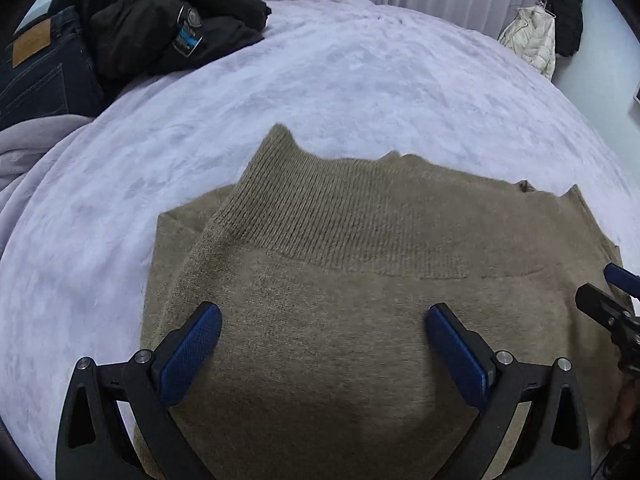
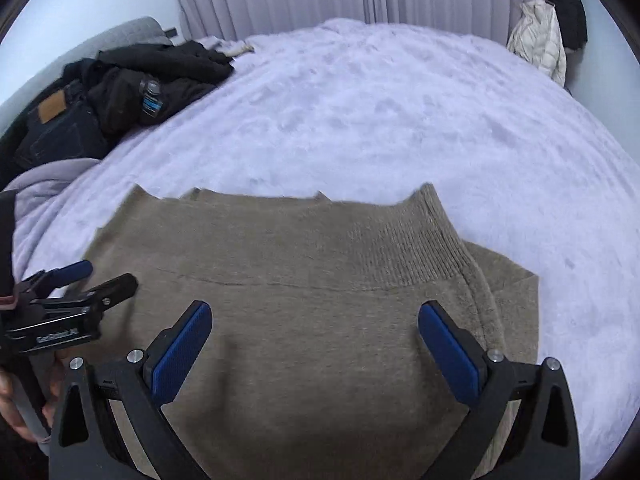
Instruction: Fold small clothes
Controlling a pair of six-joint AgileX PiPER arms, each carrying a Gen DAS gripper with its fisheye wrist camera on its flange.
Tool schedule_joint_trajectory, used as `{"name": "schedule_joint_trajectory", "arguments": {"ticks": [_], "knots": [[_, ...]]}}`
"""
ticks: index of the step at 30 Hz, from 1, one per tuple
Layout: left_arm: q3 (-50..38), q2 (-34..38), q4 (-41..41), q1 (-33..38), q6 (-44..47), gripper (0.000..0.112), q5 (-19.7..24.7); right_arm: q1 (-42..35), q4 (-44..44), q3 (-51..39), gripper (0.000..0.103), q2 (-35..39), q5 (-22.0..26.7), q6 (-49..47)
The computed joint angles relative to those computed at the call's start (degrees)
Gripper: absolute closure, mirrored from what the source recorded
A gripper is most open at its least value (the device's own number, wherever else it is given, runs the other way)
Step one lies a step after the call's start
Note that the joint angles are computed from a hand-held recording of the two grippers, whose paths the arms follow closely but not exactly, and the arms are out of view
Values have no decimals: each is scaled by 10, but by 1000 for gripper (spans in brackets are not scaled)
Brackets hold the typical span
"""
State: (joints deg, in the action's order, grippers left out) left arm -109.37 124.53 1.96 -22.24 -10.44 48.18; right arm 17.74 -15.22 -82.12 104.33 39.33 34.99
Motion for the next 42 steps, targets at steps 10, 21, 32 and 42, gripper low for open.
{"name": "schedule_joint_trajectory", "arguments": {"ticks": [10, 21, 32, 42], "knots": [[99, -72, -7, 6, 21, 9, -57, 4, -143, 91, 3, -52, 10, 157], [370, -229, 22, -15, -40, 9, -186, 149, -222, 235, 3, -140, -2, 274], [278, -145, -397, 211, 281, 9, -44, 160, -268, 297, 3, -217, -1, 406], [103, -29, -311, 128, 234, 9, 40, 217, -376, 308, 0, -164, 18, 508]]}}
